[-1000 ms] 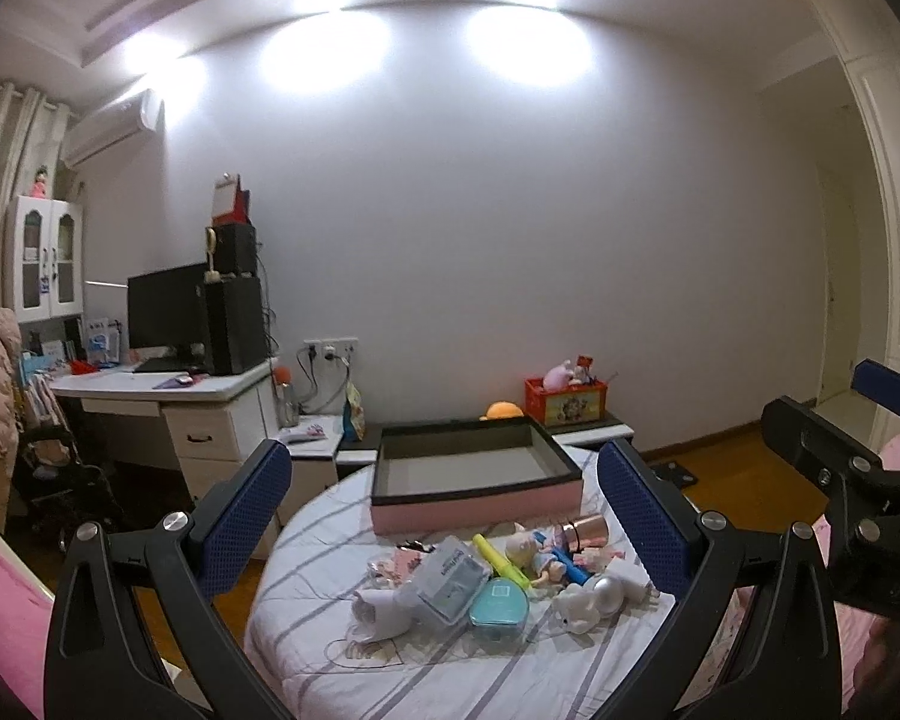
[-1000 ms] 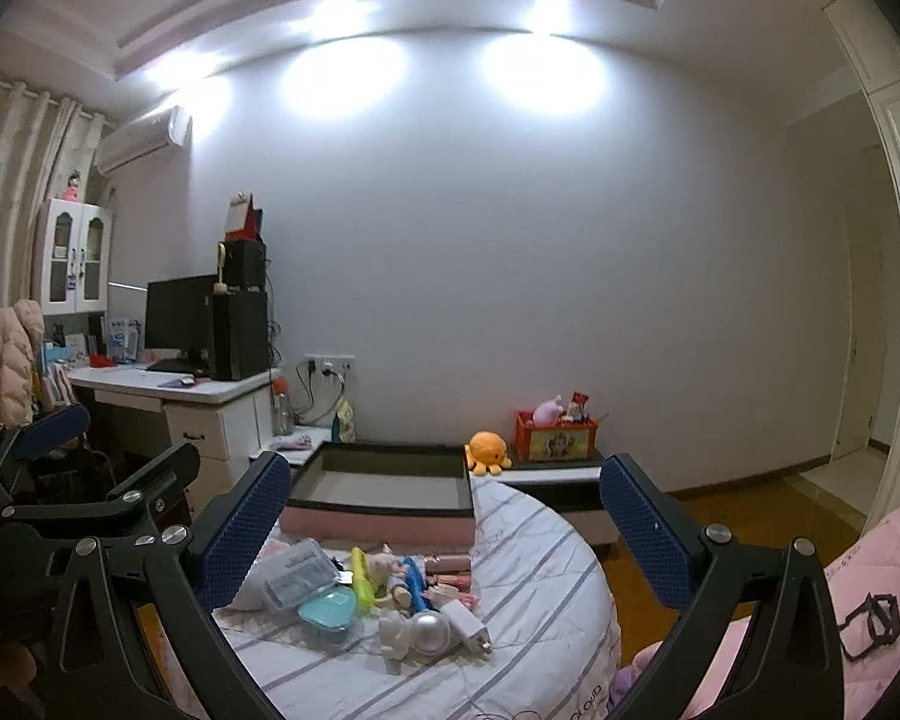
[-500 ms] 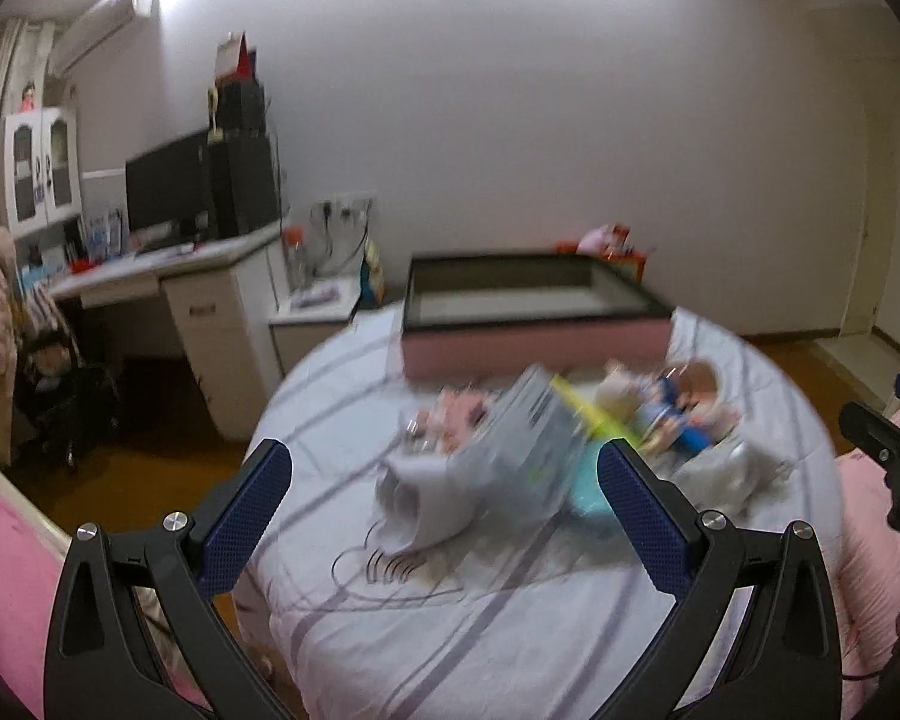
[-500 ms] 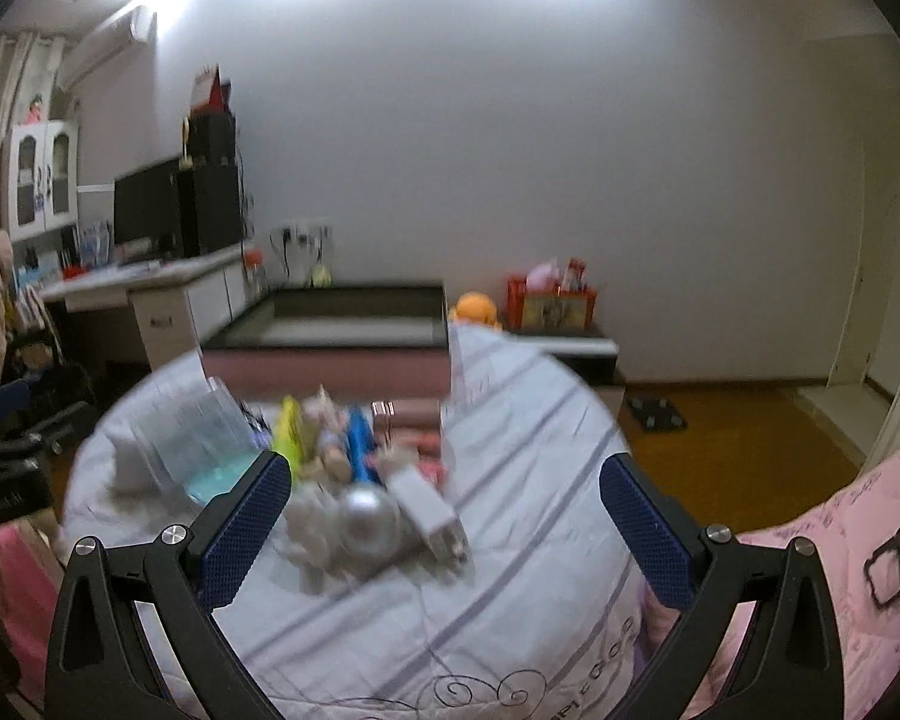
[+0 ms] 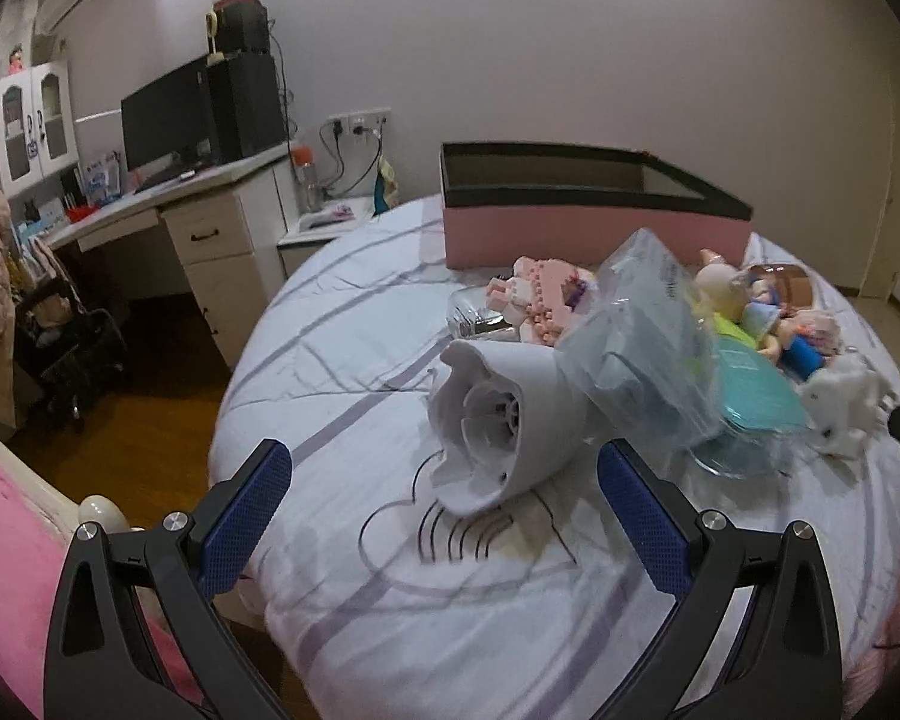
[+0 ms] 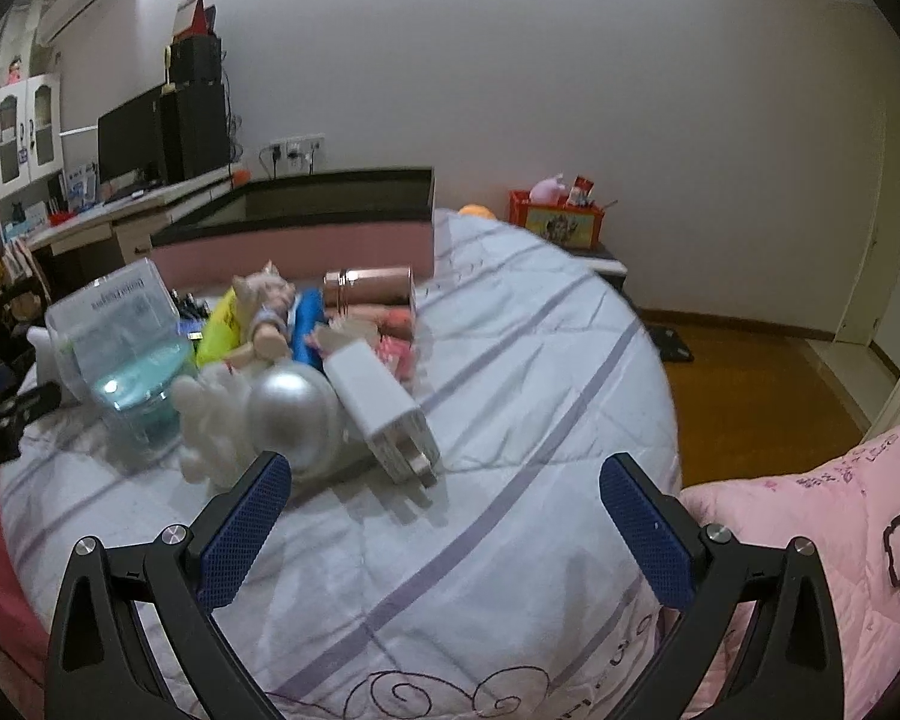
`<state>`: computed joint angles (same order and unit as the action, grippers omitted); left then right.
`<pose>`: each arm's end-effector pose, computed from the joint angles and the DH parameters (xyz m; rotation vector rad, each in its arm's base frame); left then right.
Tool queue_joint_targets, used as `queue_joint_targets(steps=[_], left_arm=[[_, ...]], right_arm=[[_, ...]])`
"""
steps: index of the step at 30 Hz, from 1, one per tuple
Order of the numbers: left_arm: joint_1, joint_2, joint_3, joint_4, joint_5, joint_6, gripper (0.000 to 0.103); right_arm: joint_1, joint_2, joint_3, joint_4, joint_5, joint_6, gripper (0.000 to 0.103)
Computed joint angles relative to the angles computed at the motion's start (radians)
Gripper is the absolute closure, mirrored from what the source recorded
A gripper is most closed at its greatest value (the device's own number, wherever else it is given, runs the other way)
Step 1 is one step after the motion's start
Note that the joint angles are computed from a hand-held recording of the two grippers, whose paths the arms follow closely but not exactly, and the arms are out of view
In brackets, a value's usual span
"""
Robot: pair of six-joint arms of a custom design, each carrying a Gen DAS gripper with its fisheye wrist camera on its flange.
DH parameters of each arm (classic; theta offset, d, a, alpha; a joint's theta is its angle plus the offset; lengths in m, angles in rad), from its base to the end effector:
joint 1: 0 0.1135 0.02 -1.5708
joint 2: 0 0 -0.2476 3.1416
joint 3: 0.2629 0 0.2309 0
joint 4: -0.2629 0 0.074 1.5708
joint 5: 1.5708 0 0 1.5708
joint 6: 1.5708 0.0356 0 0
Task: Organize rigid objects
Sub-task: 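Lower the left tool onto the white plug device while the right tool grasps the white charger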
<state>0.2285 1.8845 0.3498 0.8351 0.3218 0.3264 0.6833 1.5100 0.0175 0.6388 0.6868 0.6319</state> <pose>0.2430 0.0450 0.0590 0.2764 2.2115 -0.0636 0.1298 0.0765 0.0665 0.2356 2.1828 -0.1174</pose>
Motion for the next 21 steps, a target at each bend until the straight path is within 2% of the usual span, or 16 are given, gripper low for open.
queue_joint_targets(steps=[2,5,7,11,14,16,17,18,19,21], left_arm=[[-0.039,0.03,0.041,-0.018,-0.046,-0.013,0.0],[-0.073,0.061,0.088,-0.039,-0.097,-0.024,0.0],[-0.098,0.086,0.134,-0.096,-0.148,-0.02,0.0],[-0.073,0.099,0.192,-0.182,-0.089,-0.028,0.003],[-0.052,0.105,0.203,-0.197,-0.035,-0.013,0.013],[-0.054,0.103,0.198,-0.191,-0.023,-0.009,0.023],[-0.052,0.102,0.194,-0.185,-0.01,-0.005,0.028],[-0.051,0.102,0.197,-0.19,0.009,-0.001,0.035],[-0.052,0.102,0.196,-0.188,0.012,0.005,0.037],[-0.054,0.104,0.2,-0.19,0.02,0.019,0.039]], right_arm=[[-0.033,0.063,0.007,0.058,-0.034,-0.022,0.0],[-0.057,0.109,0.023,0.079,-0.053,-0.041,0.0],[-0.082,0.134,0.03,0.106,-0.068,-0.064,0.0],[-0.146,0.165,0.056,0.125,-0.125,-0.124,0.0],[-0.2,0.175,0.1,0.08,-0.173,-0.195,0.0],[-0.238,0.175,0.11,0.084,-0.217,-0.233,0.001],[-0.267,0.17,0.116,0.087,-0.256,-0.261,0.005],[-0.287,0.166,0.12,0.09,-0.285,-0.282,0.013],[-0.307,0.168,0.126,0.093,-0.314,-0.301,0.023],[-0.341,0.185,0.144,0.099,-0.376,-0.337,0.034]])
